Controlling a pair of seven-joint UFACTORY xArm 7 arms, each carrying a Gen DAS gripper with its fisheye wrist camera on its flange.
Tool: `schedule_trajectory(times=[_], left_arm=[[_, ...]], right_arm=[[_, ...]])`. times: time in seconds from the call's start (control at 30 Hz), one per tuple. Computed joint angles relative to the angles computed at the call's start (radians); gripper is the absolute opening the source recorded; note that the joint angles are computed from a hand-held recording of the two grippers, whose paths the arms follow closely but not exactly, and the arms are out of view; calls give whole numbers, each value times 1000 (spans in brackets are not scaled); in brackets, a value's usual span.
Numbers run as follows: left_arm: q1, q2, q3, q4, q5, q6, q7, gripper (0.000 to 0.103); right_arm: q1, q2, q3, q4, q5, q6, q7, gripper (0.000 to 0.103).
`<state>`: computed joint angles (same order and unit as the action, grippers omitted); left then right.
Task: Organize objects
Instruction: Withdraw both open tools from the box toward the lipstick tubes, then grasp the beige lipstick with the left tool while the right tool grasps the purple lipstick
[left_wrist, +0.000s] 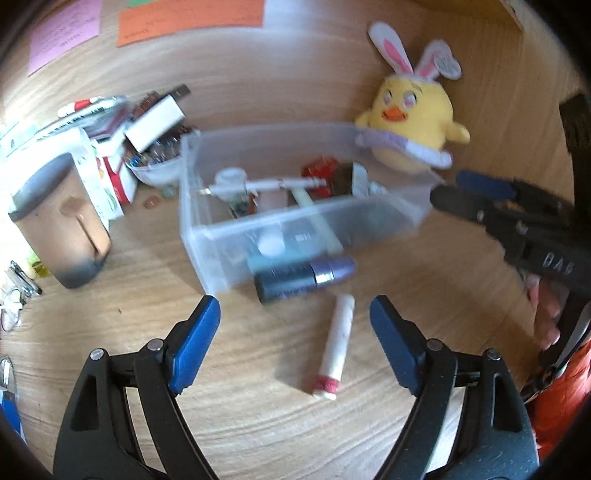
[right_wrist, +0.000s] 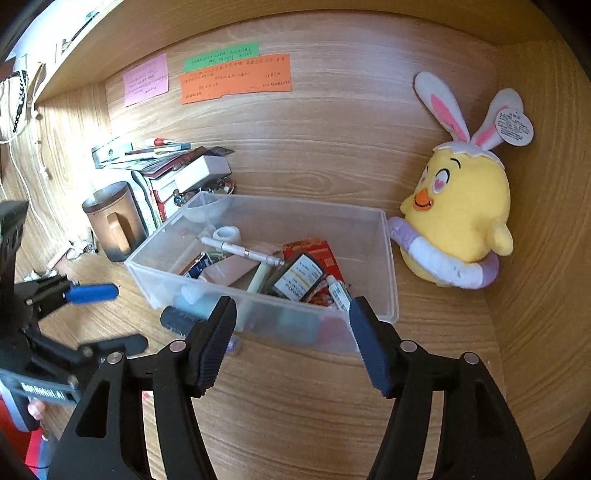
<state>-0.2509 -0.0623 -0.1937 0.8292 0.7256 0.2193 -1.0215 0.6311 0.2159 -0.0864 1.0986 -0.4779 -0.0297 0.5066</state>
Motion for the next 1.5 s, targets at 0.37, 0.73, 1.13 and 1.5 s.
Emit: schedule_trajectory(times=[0.37, 0.73, 1.13, 1.5], left_arm=[[-83, 87, 34, 11, -191, 3, 208, 35], [-7, -73, 8, -156, -64, 0, 53, 15], [128, -179, -64, -258, -136, -9, 94, 18], [158, -143, -89, -215, -85, 19, 75, 27]], right_arm=[[-140, -7, 197, -47, 153, 25, -180, 64], [-156, 102, 315, 68, 325, 136, -436, 65], [-15, 266, 232, 301, 252, 311, -449, 67], [-54, 292, 288, 351, 333, 377, -587, 65]])
